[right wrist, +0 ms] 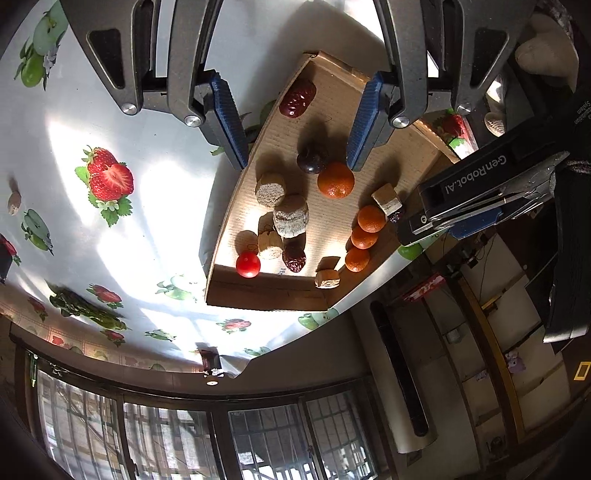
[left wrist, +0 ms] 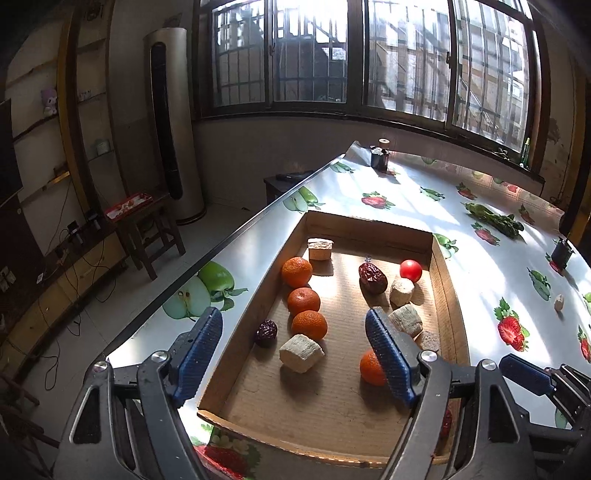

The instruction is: Organize fruits

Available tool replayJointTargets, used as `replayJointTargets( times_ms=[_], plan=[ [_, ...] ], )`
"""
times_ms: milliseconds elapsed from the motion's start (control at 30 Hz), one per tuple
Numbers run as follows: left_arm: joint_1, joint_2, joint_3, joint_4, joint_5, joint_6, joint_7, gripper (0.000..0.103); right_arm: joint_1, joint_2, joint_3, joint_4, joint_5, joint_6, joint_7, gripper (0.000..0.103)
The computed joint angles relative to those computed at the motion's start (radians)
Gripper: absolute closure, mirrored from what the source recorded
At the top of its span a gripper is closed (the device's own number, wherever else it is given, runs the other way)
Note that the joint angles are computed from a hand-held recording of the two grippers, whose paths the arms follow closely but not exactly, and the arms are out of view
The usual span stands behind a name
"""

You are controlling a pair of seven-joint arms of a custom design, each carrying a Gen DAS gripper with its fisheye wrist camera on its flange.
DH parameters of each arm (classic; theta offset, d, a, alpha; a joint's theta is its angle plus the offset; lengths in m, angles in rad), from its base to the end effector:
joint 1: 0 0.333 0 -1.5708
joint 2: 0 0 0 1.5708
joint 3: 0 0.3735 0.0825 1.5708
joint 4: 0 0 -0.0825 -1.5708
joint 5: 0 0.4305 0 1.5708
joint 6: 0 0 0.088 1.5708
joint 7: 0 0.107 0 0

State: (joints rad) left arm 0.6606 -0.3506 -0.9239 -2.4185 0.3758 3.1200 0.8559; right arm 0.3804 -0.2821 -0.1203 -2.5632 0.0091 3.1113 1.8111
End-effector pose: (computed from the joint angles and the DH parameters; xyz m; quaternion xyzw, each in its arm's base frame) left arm 0.4977 -0.2042 0.5123 -0.6197 0.6373 -0.3251 0.3226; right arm 0.4784 0.1236 0.4882 -0.6475 0.6470 -0.1895 0.3553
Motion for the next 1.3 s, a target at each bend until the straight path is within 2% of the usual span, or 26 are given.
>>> replayJointTargets(
  times_ms=[67,200,333,400,467,600,733,1100,1300],
  plan=[
    [0.073,-0.084,-0.057,-0.025,-0.012,0.061,-0.047,0.005,-0.032,-0.012,0.019,-0.012,-0.01,0.008,0.024,0.043],
    [0.089,-0.181,-0.069,-0.068,-0.101,0.131,-0.069,0.001,-0.069,-0.034,0.032,-0.031,-0.031,0.019,0.067,0.042],
    [0.121,-0.26,-0.11,-0.082,-0.172,0.118,-0.065,0.0,-0.118,-0.047,0.063,-0.045,-0.067,0.024,0.118,0.037],
    [0.128,-0.274,-0.126,-0.081,-0.192,0.107,-0.043,0.0,-0.162,-0.051,0.099,-0.049,-0.097,0.023,0.154,0.034],
    [0.12,-0.262,-0.13,-0.075,-0.208,0.094,-0.012,0.0,-0.222,-0.055,0.15,-0.052,-0.141,0.021,0.199,0.03],
    [0.044,-0.174,-0.085,-0.068,-0.242,0.083,0.064,0.0,-0.319,-0.063,0.232,-0.054,-0.234,0.021,0.277,0.029],
    [0.009,-0.136,-0.068,-0.064,-0.259,0.068,0.102,0.0,-0.374,-0.068,0.273,-0.053,-0.309,0.017,0.343,0.026],
    [-0.035,-0.079,-0.036,-0.055,-0.235,0.035,0.108,0.0,-0.36,-0.052,0.249,-0.039,-0.393,-0.013,0.415,0.025],
    [-0.051,-0.064,-0.018,-0.052,-0.209,0.026,0.093,0.0,-0.368,-0.05,0.257,-0.032,-0.432,-0.02,0.441,0.025]
  ],
)
